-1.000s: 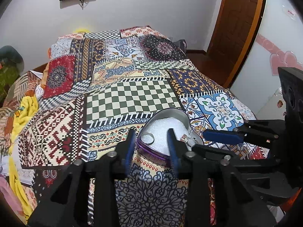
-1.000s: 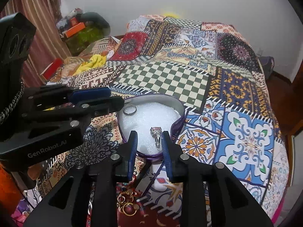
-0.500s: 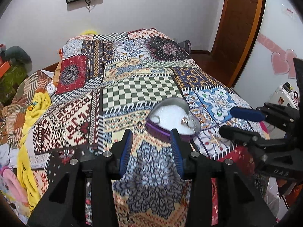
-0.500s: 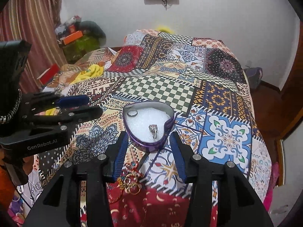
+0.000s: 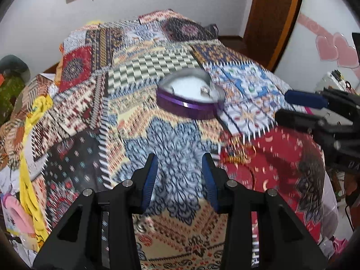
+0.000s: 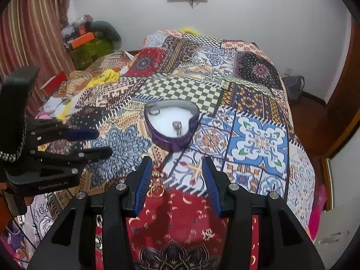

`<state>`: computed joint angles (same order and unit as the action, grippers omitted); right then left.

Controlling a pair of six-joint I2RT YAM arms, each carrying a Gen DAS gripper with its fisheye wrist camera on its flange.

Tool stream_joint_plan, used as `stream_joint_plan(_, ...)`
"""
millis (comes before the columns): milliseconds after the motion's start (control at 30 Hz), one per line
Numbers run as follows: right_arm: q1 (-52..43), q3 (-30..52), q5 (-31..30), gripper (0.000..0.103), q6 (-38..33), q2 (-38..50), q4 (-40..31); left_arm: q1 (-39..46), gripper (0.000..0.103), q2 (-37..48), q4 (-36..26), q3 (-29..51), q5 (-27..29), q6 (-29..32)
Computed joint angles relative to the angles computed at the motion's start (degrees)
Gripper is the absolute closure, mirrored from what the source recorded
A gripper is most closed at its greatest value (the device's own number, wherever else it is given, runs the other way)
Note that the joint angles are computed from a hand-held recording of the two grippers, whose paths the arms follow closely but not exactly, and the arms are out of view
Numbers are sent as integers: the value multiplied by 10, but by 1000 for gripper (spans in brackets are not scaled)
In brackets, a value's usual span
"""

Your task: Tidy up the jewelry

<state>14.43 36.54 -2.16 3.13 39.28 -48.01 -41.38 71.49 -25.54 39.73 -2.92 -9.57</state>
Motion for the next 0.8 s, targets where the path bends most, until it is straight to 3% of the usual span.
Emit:
stream_joint_plan(233, 7, -25, 10, 61, 11, -25, -21, -9, 63, 2, 19, -42, 41, -25)
stream_joint_plan(467, -5, -38, 3, 61, 9, -43, -37, -26, 68, 3, 44, -59, 43, -41)
stream_joint_plan(667, 5, -44, 3, 61, 19, -51, -45, -32, 85, 9, 64, -66, 17, -49)
stream_joint_plan(733, 16, -45, 7, 61, 27, -52, -46, -33, 97, 9, 67, -66, 4, -50)
stream_joint_plan(800, 26, -46, 11, 61, 36, -53, -48, -29, 98, 6, 68, -66, 7, -50)
